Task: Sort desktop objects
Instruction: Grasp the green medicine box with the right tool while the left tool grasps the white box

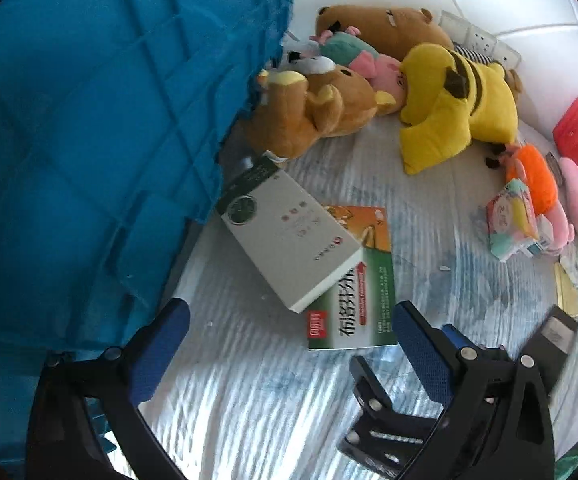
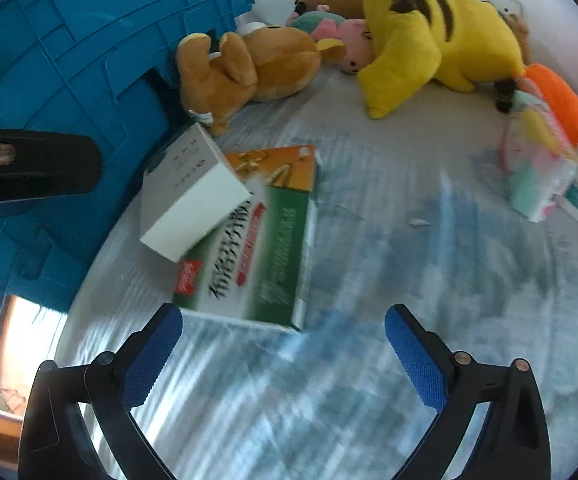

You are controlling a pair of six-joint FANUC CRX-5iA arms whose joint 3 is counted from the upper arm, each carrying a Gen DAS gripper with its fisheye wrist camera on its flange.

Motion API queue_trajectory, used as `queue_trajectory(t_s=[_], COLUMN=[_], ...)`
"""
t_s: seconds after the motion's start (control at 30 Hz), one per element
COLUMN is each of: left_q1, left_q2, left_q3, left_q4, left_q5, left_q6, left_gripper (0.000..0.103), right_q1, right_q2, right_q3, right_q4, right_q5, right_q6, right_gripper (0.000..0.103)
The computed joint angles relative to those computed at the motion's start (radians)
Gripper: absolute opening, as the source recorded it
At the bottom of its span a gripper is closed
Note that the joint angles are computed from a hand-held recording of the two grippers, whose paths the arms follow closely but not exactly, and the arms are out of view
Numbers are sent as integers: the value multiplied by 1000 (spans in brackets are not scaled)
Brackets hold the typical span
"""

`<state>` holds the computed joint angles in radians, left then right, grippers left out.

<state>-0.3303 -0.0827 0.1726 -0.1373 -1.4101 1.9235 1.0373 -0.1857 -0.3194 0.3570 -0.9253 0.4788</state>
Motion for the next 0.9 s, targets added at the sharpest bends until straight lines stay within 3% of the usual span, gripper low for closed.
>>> queue_trajectory(t_s=[0.2, 0.33, 0.37, 0.4, 0.47, 0.5, 0.53, 0.63, 0.8, 0.9], left_q1=[12, 3, 2, 1, -3, -4, -5, -11, -41, -64], left_q2=[-29, -26, -25, -23, -19, -14, -10, 12, 64, 41], left_q3=[-16, -9, -8, -8, -9, -11, -13, -19, -13, -64], left_q4=[26, 10, 6, 4, -2, -2, 2, 3, -37, -63], left_q5=[2, -3, -3, -1, 3, 4, 5, 4, -3, 31], left_q6=[-11, -10, -7, -4, 10, 17, 21, 54, 136, 148], left_gripper=[102, 100, 100, 100, 100, 100, 100, 101, 101, 101], right_q1=[33, 50, 46, 42, 16, 11, 1, -60, -66, -38], right_q2=[46, 56, 37, 19, -30, -32, -49, -148, -260, -306], right_q3=[-43, -45, -56, -68, -79, -73, -81, -125, -154, -168], right_q4=[111, 179, 195, 211, 199, 196, 189, 105, 64, 53], right_q5=[77, 37, 23, 9, -40, -83, -121, -163, -199, -197], right_q6=[-82, -120, -145, -170, -178, -172, -168, -156, -152, -143], right_gripper=[103, 103, 93, 66, 43, 17, 7, 3, 12, 13])
